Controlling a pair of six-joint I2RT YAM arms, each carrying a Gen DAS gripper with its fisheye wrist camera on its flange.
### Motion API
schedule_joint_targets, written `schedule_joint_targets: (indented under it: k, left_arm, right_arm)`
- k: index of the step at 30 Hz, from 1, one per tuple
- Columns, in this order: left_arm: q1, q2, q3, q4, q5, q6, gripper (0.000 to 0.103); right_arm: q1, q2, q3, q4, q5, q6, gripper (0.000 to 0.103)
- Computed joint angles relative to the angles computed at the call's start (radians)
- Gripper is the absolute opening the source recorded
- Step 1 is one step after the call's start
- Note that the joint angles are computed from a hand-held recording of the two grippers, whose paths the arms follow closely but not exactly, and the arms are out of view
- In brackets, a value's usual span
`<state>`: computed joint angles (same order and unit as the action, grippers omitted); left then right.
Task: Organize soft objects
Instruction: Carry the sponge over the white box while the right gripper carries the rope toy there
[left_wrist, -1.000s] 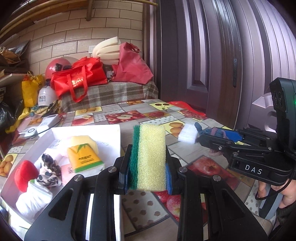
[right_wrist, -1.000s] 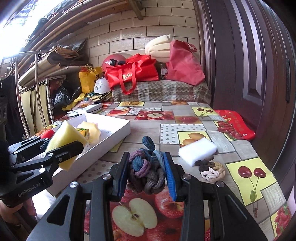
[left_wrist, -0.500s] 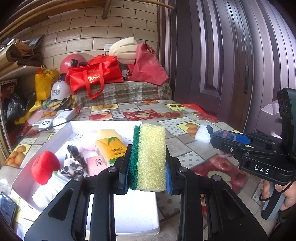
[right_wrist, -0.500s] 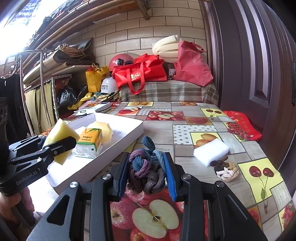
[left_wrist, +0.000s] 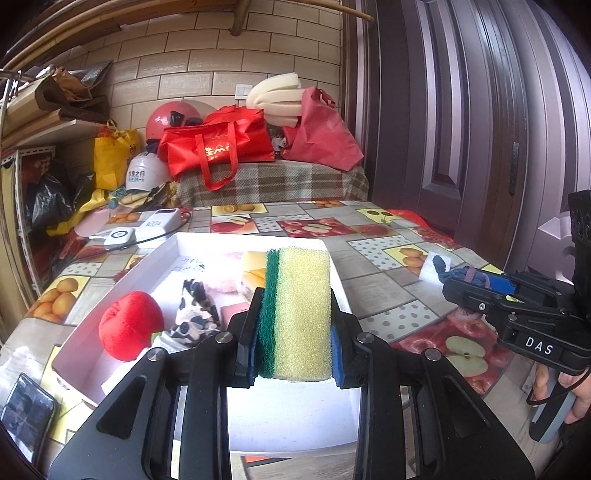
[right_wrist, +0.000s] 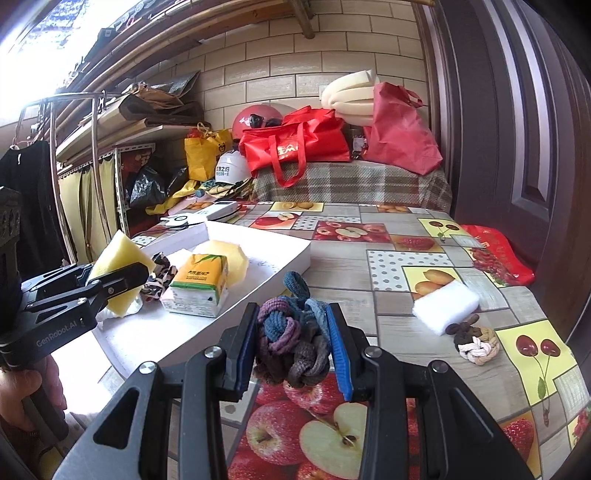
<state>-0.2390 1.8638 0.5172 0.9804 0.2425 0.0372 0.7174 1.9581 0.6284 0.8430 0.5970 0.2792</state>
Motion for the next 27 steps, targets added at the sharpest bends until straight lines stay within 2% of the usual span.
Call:
schedule_joint_targets:
  k: [20, 27]
  left_arm:
    - [0.149, 0.046, 0.066, -0.044, 0.037, -0.032, 0.028]
    - [0.193, 0.07, 0.124, -0.112, 0.056, -0.04, 0.028]
  right_arm:
    - [0.059, 0.126, 0.211, -0.079, -0.081, -0.086, 0.036]
    - [0.076, 0.165, 0.278, -0.104, -0.118, -0.115, 0.036]
